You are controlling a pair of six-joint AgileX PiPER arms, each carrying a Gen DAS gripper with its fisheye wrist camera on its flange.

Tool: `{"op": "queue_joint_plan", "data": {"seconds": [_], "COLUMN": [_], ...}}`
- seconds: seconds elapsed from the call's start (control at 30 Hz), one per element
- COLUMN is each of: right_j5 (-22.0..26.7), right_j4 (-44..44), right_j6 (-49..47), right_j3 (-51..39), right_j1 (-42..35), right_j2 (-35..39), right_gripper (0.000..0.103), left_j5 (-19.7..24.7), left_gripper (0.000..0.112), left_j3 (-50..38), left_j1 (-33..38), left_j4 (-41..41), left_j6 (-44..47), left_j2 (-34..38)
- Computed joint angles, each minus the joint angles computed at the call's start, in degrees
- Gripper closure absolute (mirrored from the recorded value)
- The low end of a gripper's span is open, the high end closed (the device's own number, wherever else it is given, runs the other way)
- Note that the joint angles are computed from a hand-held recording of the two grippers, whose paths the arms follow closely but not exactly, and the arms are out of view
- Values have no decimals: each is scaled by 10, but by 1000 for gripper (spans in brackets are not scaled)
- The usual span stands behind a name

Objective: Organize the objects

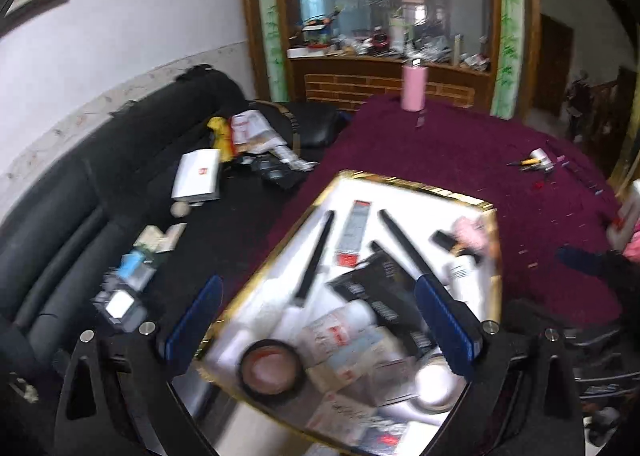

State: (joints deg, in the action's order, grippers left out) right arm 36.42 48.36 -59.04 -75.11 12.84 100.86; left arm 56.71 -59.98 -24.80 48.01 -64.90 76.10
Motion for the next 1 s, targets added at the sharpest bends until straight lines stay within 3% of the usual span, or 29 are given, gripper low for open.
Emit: {"op": "queue_joint_plan", "data": {"seconds": [0.07, 0.13, 0.3, 0.67, 1.0], "right_j5": [-2, -6, -16, -21, -19], "right_j4": [-17, -44, -71, -97, -104], "right_j6": [17, 46, 72, 99, 111], "right_j3": [2, 1, 5, 11, 7], "right_j1": [8, 18, 33, 54, 64], "right_j2": [-2, -3, -13, -19, -13], "right_gripper": [0, 0, 0, 0, 0], "left_j5": [65, 94, 42, 23, -22], "left_gripper": [15, 15, 15, 15, 15], "left_j3": [-3, 2, 22, 38, 48], "left_j1": [-29, -43, -10, 0, 39], "left_j4": [52, 70, 11, -18, -79], "left_j6": [-34, -51, -24, -27, 11], "left_j2": [28, 38, 12, -5, -16]}}
